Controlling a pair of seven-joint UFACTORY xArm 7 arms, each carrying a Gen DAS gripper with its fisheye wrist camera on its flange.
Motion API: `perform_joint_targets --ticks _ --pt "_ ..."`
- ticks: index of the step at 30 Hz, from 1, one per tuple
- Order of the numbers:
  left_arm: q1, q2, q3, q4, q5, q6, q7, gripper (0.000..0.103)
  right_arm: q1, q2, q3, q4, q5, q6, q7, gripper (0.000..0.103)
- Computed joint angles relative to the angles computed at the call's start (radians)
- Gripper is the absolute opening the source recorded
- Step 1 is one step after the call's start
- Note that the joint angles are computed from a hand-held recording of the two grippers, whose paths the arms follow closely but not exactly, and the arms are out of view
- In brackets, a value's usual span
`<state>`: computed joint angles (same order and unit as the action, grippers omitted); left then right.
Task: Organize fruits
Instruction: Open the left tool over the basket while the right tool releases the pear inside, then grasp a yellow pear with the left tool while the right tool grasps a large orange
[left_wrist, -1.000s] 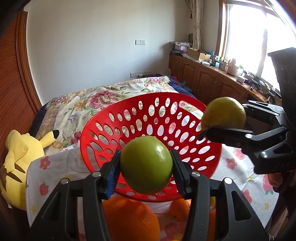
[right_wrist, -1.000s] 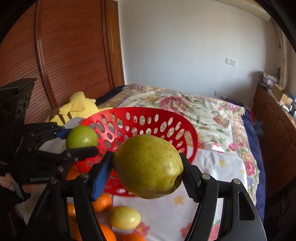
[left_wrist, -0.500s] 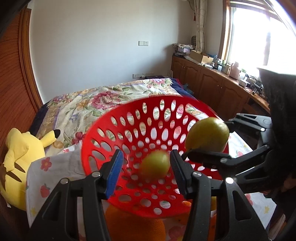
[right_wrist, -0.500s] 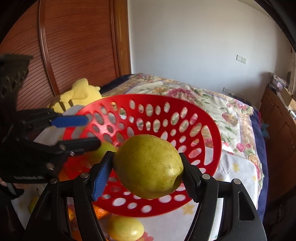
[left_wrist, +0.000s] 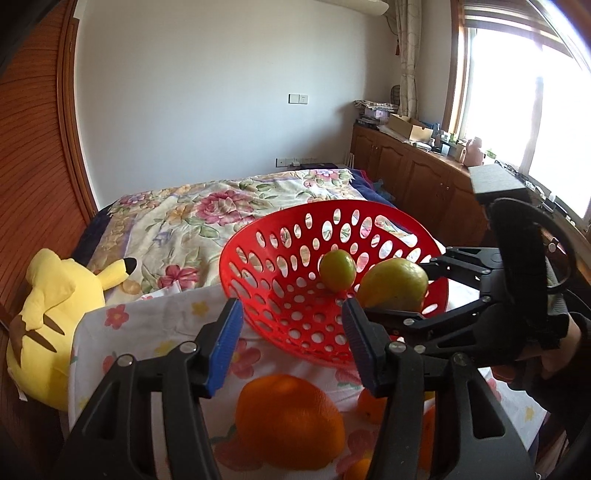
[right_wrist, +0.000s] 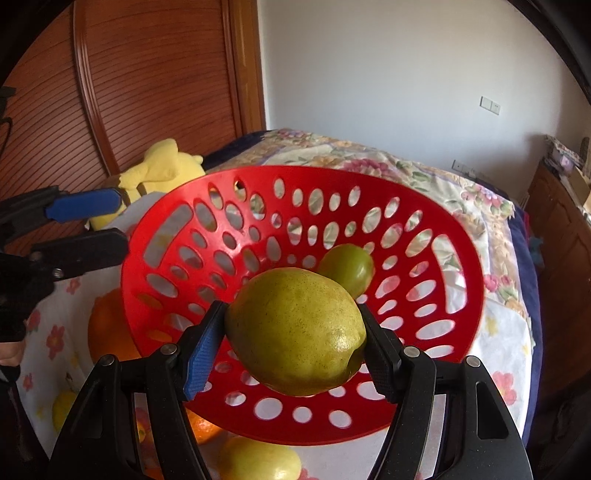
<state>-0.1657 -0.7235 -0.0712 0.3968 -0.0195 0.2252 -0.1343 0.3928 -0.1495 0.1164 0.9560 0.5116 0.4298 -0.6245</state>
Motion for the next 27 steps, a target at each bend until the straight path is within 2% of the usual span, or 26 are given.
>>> perform_joint_targets --ticks 11,16,22,27 --pt "0.016 -0.123 -0.008 -0.061 0.008 0.076 -0.021 0.056 0.004 0.013 0.021 -0.008 -0.052 -0.008 0.061 0.072" --pt "0.018 -0.193 -0.007 -0.091 0.008 0.114 -0.03 0.056 0.015 -0.011 0.017 -0.015 -0.026 -0.031 0.071 0.072" --pt "-0.005 -0.307 -0.026 -0.14 0.002 0.183 -0.058 0.057 0.041 -0.119 0.005 -0.085 -0.025 -0.062 0.109 0.072" --pt "-0.038 -0.433 -0.068 -0.191 0.008 0.245 -0.098 0.06 0.085 -0.258 -0.015 -0.208 -0.037 -0.108 0.153 0.073"
